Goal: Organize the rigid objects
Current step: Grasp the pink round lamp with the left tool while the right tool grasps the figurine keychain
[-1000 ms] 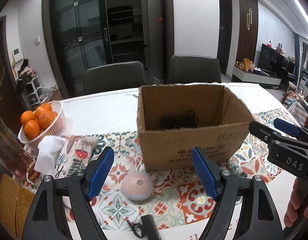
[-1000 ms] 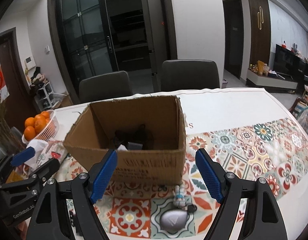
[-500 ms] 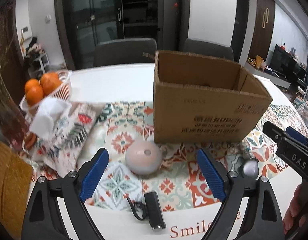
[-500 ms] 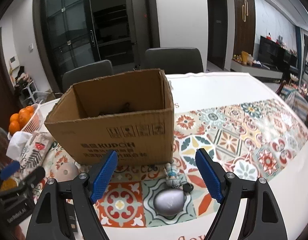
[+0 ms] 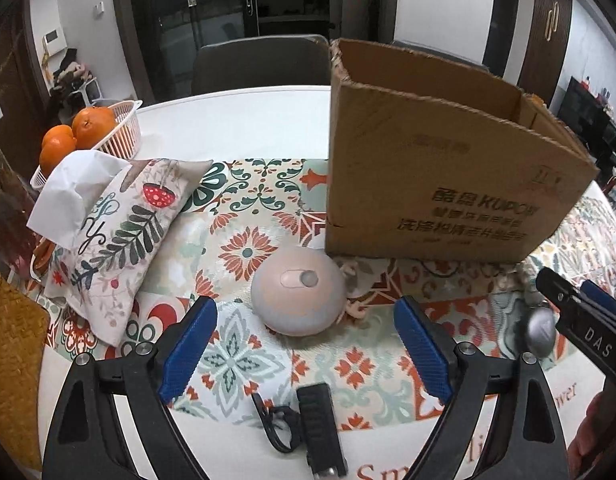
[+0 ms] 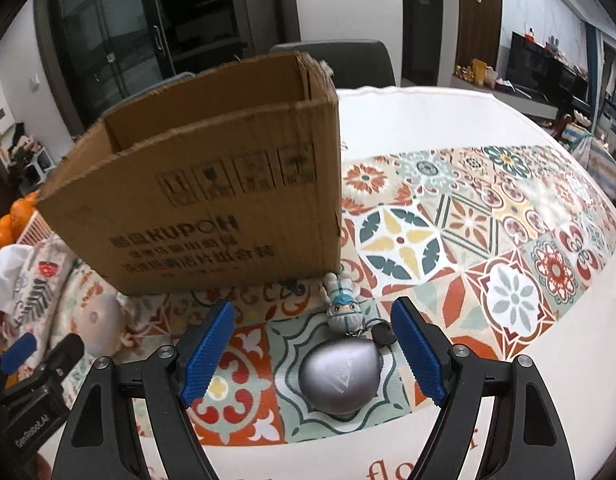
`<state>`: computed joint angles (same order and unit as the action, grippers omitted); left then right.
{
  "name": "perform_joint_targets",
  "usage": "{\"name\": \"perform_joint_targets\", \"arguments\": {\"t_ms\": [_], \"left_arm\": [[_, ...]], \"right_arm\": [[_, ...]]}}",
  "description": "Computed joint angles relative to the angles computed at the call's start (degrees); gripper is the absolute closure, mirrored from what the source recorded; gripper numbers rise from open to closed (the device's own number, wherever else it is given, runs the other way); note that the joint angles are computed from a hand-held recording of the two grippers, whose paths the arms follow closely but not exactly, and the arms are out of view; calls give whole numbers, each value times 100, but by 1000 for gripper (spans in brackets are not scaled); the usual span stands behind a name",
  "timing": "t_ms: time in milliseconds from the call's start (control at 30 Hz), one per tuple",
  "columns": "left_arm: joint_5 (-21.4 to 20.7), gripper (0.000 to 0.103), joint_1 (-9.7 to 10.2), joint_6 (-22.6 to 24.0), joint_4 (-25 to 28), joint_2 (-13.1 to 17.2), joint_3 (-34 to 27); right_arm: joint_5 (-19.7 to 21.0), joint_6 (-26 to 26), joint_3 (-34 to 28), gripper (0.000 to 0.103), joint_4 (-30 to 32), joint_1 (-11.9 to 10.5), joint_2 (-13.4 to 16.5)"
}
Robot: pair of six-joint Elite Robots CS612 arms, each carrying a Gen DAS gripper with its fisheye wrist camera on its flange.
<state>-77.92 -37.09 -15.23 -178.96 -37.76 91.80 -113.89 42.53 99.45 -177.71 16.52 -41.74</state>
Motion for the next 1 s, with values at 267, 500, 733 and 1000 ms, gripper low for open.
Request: {"name": "perform_joint_targets", "arguments": {"t_ms": [267,500,733,1000], "left_arm": [[57,12,38,0,490,213,-351],[-48,12,59,53,838,358,-620],[-62,13,56,81,1039,481,-813],[-237,20,142,-66,1248,640,-1056]], "right_arm": [[-51,234,-247,22,580,-29,140],[25,289,-452,22,1010,-88,262],[217,239,-462,25,965,-172,322],[228,150,-682,38,1299,-211,419]]}}
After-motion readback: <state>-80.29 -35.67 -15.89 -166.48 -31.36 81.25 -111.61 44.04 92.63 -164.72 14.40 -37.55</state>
